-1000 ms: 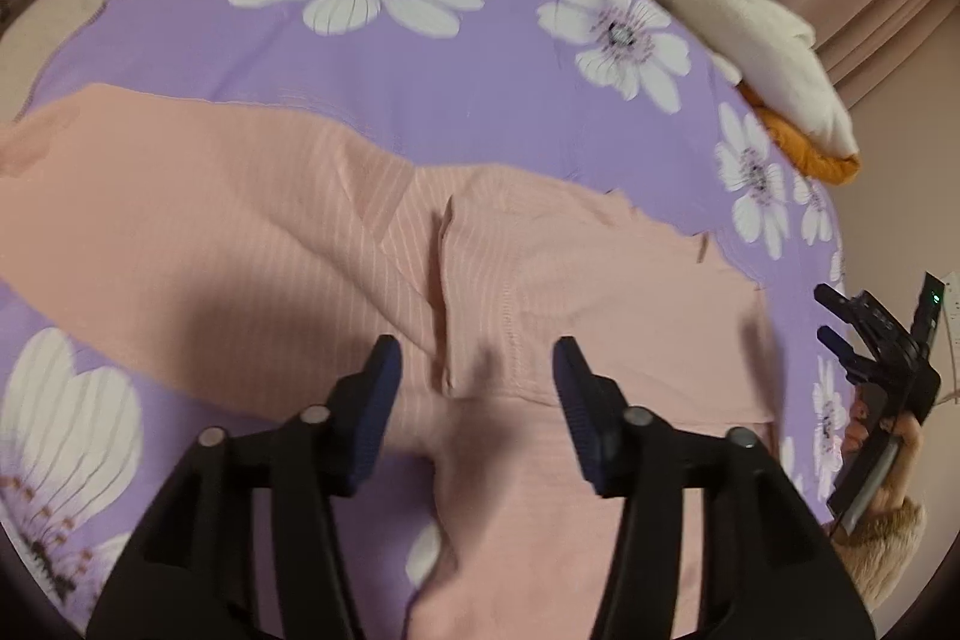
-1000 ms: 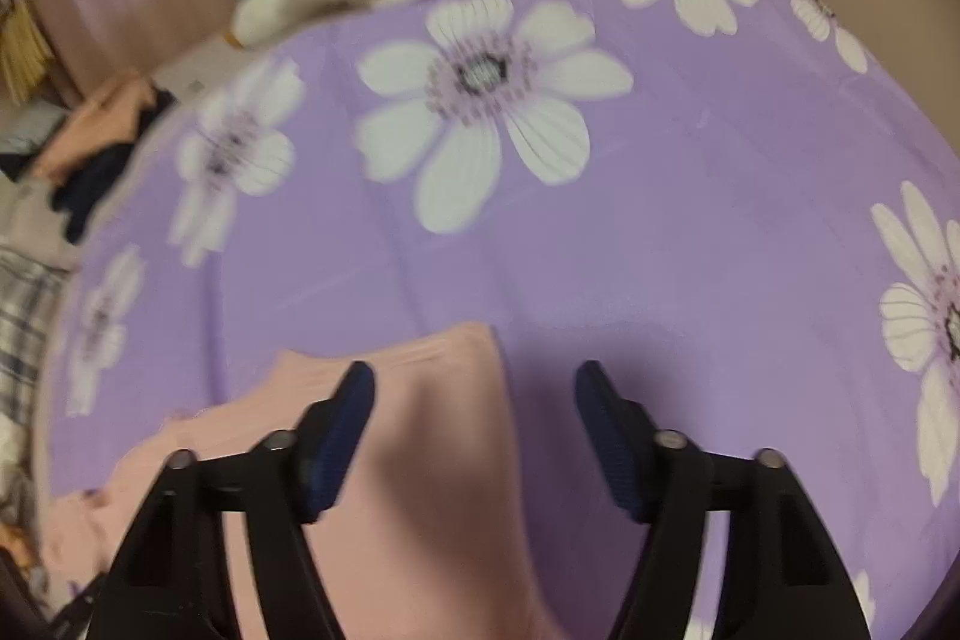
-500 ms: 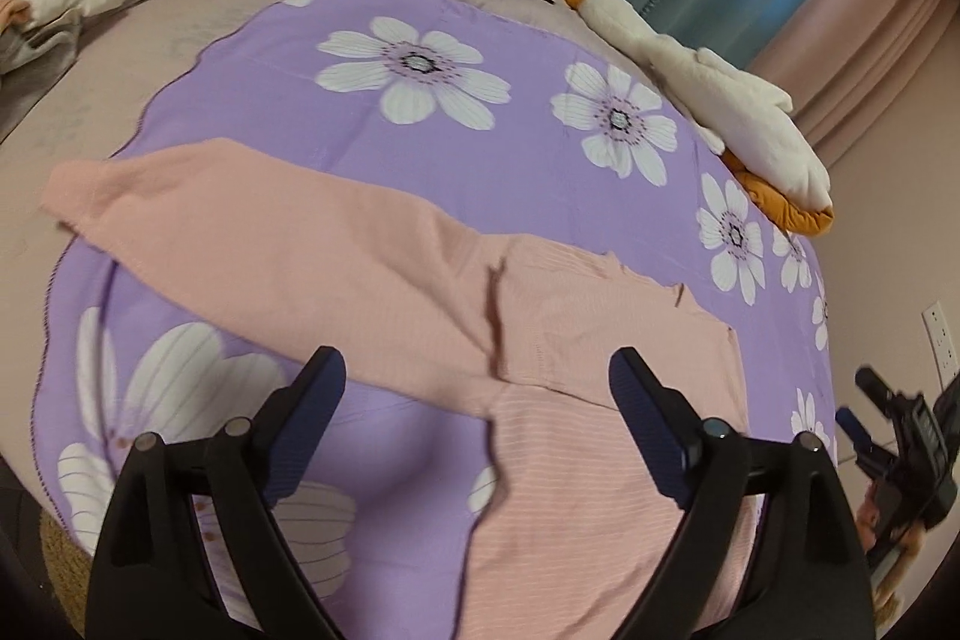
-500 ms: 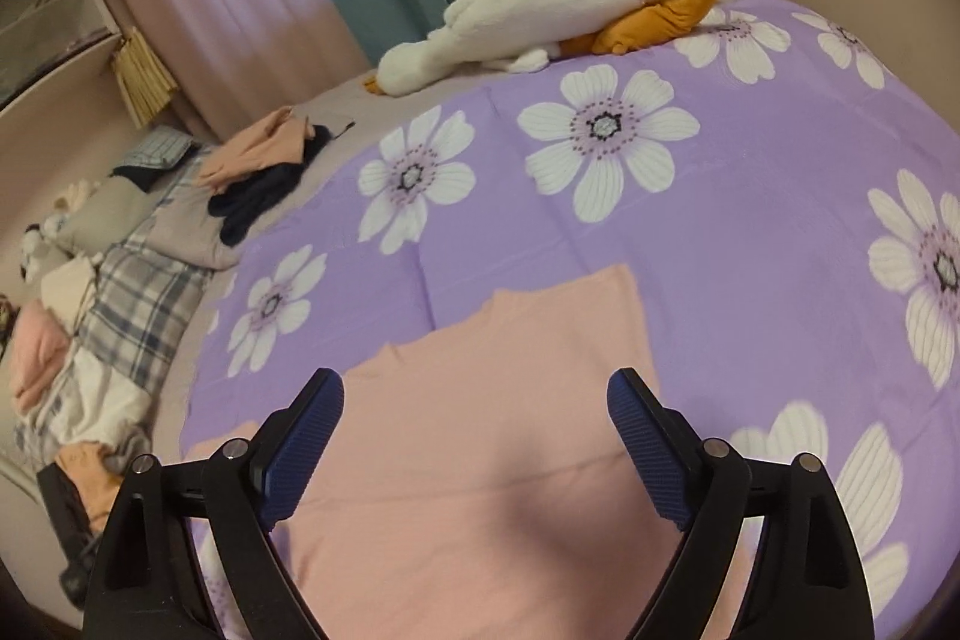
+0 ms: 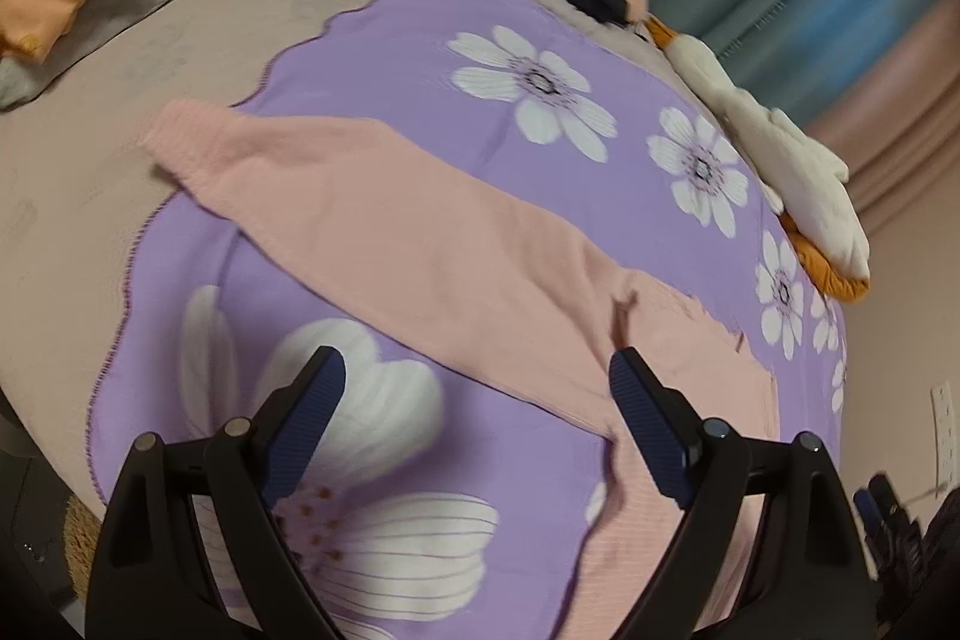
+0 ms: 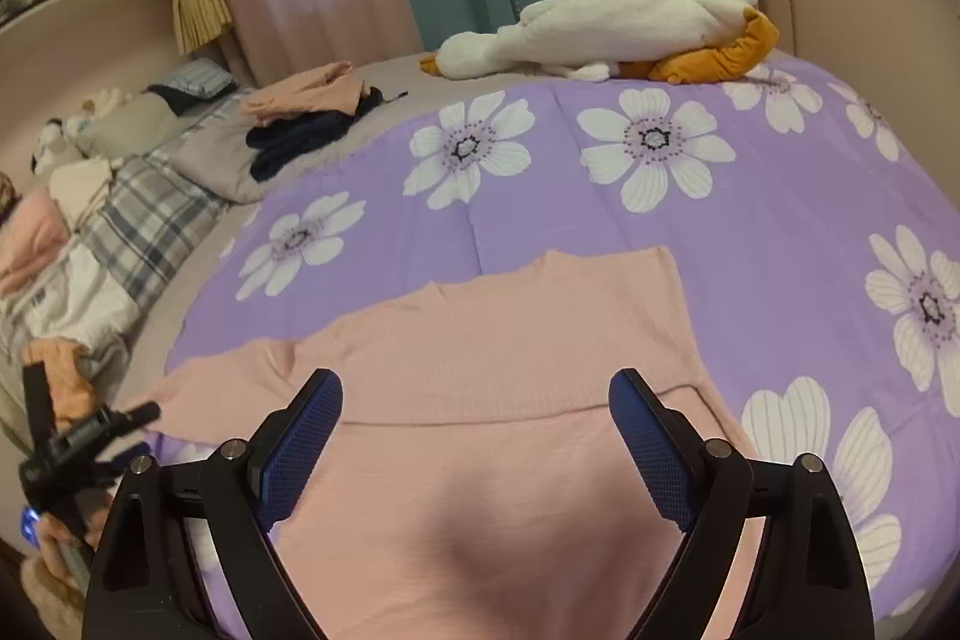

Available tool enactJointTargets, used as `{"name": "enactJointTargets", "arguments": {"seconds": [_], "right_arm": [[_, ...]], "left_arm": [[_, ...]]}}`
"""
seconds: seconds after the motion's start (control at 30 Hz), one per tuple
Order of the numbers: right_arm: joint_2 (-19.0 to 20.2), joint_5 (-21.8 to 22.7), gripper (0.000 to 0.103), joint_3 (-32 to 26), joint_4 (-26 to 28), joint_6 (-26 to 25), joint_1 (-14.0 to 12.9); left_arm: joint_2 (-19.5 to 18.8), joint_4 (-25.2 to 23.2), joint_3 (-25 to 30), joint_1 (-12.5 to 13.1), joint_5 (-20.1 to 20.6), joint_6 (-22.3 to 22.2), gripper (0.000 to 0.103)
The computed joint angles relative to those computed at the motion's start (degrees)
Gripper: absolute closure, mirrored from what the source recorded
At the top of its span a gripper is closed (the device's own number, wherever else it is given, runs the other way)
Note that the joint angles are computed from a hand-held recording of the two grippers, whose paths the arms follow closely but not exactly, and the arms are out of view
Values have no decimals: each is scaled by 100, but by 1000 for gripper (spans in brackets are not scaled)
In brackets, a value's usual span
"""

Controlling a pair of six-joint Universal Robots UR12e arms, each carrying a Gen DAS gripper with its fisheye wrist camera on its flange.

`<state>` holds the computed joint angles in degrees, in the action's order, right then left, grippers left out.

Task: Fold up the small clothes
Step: 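Move the left tool to the other sleeve's cuff and grasp it, then fold the held sleeve across the shirt body with the left tool, release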

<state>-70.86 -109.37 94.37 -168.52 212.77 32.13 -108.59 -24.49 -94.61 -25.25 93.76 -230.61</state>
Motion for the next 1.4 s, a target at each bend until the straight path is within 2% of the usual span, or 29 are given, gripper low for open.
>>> {"name": "enactJointTargets", "arguments": {"seconds": [0.33, 0.6, 0.77, 0.87, 0.97, 1.03, 1.07, 1.13, 1.17, 1.27, 1.4], "right_arm": [[82, -39, 13, -126, 514, 161, 113], [102, -91, 13, -175, 649, 332, 124], [91, -116, 13, -161, 696, 449, 117], [60, -104, 13, -111, 730, 551, 97], [34, -83, 13, -83, 793, 630, 65], [15, -94, 13, -52, 795, 695, 52], [6, -102, 13, -36, 785, 726, 47], [-9, -94, 13, -11, 767, 759, 36], [-16, -94, 13, 4, 754, 766, 30], [-36, -122, 13, 39, 763, 796, 23], [-58, -91, 13, 94, 703, 882, -15]], "left_arm": [[78, 123, -259, 237, 26, -331, 14], [26, 224, -329, 410, -10, -613, 16], [-79, 311, -334, 584, -397, -820, 20], [-154, 360, -308, 631, -453, -933, 30], [-219, 449, -262, 655, -396, -993, 43], [-254, 465, -234, 682, -448, -1045, 62], [-277, 515, -234, 703, -503, -1079, 67], [-312, 559, -228, 728, -545, -1171, 90], [-316, 503, -214, 733, -540, -1200, 97], [-298, 473, -183, 703, -448, -1192, 102], [-273, 491, -74, 621, -311, -1004, 102]]}}
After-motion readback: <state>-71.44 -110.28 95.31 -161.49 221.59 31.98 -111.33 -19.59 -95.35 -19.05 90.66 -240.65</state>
